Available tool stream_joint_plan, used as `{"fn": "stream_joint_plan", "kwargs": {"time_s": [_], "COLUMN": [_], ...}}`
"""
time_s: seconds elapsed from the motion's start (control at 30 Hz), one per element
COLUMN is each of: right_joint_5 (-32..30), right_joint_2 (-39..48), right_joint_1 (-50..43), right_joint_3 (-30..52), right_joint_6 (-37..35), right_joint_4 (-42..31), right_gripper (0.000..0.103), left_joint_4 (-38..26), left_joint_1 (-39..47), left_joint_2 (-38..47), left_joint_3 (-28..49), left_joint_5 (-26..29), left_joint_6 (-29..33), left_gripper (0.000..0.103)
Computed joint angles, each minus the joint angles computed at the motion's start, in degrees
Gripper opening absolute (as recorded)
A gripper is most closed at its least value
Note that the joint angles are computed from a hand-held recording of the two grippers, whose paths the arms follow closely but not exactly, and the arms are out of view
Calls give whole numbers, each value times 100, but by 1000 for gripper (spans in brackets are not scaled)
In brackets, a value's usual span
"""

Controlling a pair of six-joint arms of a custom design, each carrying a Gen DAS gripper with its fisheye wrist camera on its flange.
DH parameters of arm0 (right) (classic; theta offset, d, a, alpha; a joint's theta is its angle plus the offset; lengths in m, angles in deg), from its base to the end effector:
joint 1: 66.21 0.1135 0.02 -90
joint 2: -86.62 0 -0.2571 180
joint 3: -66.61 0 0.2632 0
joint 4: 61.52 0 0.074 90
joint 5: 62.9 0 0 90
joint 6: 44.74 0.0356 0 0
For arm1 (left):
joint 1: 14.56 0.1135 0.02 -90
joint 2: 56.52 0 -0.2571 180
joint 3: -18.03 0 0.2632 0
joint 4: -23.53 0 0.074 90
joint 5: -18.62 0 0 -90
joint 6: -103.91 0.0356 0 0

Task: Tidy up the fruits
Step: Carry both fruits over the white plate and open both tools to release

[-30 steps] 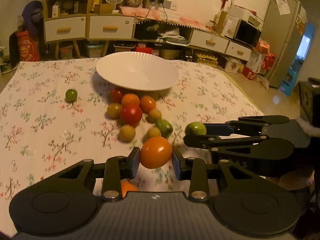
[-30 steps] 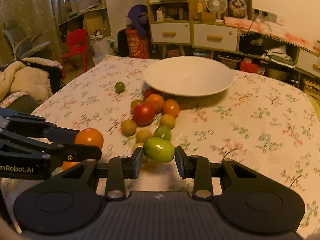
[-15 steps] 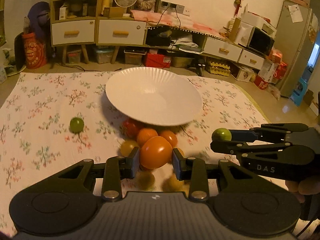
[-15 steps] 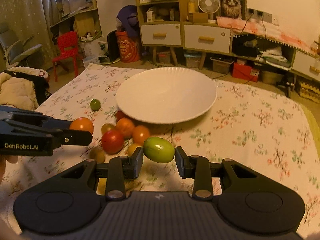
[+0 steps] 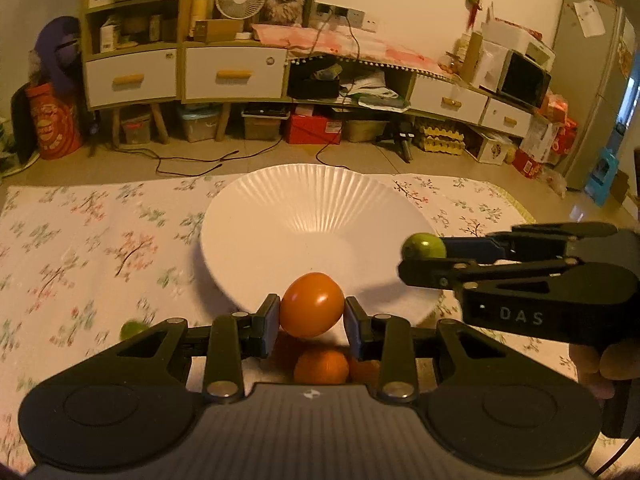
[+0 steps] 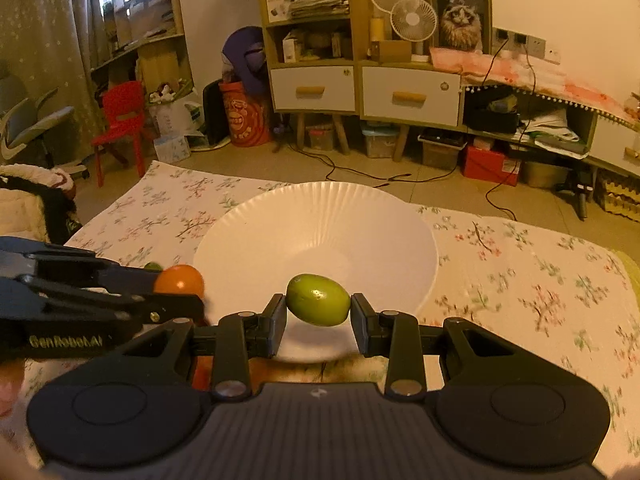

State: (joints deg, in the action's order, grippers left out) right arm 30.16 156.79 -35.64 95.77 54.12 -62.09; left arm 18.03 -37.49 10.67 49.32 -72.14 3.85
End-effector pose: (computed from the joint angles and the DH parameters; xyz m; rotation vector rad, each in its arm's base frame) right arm 0.1847 0.1069 0.1099 -0.4083 2.2766 0.2926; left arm 0.1989 -0.0836 0.1237 0.2520 2.2958 -0.2814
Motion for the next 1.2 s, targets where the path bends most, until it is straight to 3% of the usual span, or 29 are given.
{"fn": "stream_joint_plan", "kwargs": {"time_s": [0.2, 0.4, 0.87, 1.03, 1.2], "right_joint_5": [-327, -23, 167, 135, 202], "right_joint_2": [732, 1061, 1257, 1061, 785], "right_joint_1": [-334, -240, -125, -154, -113], "right_joint_3": [419, 684, 898, 854, 781], "right_joint_6": [-280, -496, -721, -698, -682], "right_joint_4": [55, -220, -349, -476, -660], "right_gripper": [31, 32, 32, 44, 54], "left_joint_4": [544, 625, 489, 586, 525], "left_joint_1": [61, 79, 145, 250, 196], "left_joint_2": [949, 1592, 1800, 1646, 1368], "left_joint_3": [374, 726, 960, 828, 678], "left_joint_5": [112, -60, -104, -2, -144], "left_joint_6": [401, 731, 925, 796, 786], "left_gripper": [34, 34, 35, 53, 64]}}
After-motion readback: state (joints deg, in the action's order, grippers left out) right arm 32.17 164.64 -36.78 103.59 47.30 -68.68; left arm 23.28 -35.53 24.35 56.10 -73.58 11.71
